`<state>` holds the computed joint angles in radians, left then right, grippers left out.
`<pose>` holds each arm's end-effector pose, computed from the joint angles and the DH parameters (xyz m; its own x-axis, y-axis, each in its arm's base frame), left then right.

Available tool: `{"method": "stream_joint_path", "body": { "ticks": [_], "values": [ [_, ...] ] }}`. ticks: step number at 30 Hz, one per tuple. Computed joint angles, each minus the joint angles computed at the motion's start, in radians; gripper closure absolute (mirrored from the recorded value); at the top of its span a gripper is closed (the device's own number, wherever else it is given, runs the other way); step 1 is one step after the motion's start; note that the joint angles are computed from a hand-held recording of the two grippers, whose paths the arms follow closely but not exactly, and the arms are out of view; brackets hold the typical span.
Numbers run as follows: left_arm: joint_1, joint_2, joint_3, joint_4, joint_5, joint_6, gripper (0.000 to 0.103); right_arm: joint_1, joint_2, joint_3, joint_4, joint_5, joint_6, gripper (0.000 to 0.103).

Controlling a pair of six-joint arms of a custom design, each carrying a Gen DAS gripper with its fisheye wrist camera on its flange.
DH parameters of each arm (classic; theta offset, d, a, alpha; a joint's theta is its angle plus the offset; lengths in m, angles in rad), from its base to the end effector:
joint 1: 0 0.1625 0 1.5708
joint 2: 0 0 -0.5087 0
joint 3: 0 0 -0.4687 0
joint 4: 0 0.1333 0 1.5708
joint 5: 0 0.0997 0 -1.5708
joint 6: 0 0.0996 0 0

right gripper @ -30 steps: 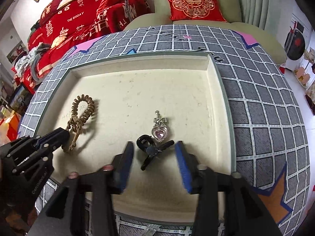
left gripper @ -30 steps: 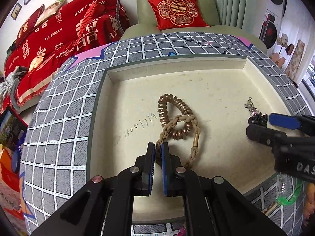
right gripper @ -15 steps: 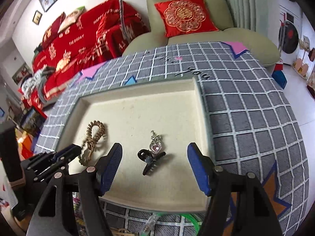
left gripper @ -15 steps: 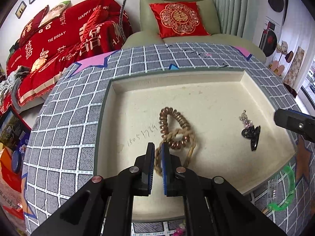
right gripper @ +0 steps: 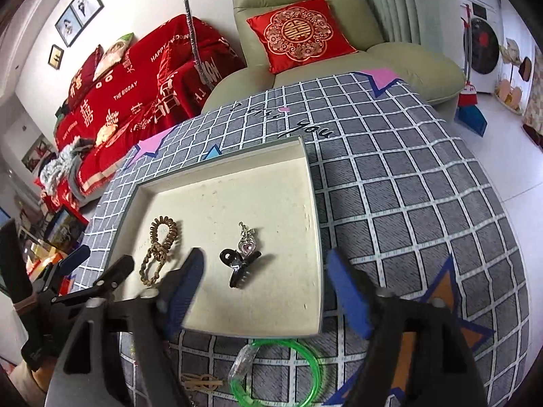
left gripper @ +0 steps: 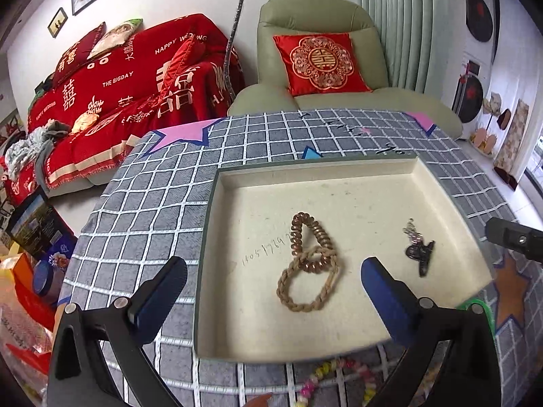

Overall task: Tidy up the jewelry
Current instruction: 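Move both open tools back from the tray to the remaining jewelry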

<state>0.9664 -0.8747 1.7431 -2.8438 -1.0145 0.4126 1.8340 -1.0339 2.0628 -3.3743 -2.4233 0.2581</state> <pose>-0.2755 -0.7260 0.1566 -0.5389 0.5887 -0.6025 0.8061 0.5680 -0.1660 0.2174 -0.5825 0.2210 -0.7943 0.5022 0.3418 0.0174 0.5811 -0.8136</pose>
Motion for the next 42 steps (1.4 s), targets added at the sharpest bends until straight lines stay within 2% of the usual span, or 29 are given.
{"method": "stream_joint_path", "body": {
  "ticks": [9, 13, 21, 25, 31, 34, 42],
  "values": [
    [0.006, -0.117, 0.081, 0.108, -0.025, -0.085, 0.000, 0.020, -0.037, 0.065, 0.029, 0.009, 0.057, 0.021],
    [0.022, -0.148, 0.092, 0.207, -0.037, -0.148, 0.000, 0.027, -0.048, 0.097, 0.044, 0.000, 0.098, 0.021],
    [0.031, -0.192, 0.157, 0.217, -0.010, -0.150, 0.000, 0.034, -0.059, 0.157, 0.081, -0.014, 0.182, 0.021],
    [0.026, -0.191, 0.172, 0.203, 0.021, -0.133, 0.000, 0.048, -0.051, 0.170, 0.105, -0.033, 0.199, 0.021],
    [0.042, -0.184, 0.159, 0.236, 0.017, -0.172, 0.000, 0.066, -0.034, 0.179, 0.144, -0.029, 0.235, 0.021],
    [0.048, -0.179, 0.154, 0.241, 0.020, -0.177, 0.000, 0.081, -0.014, 0.167, 0.174, -0.066, 0.237, 0.021],
    [0.058, -0.151, 0.127, 0.263, 0.009, -0.193, 0.000, 0.056, -0.009, 0.146, 0.228, -0.095, 0.297, 0.021]
  ]
}}
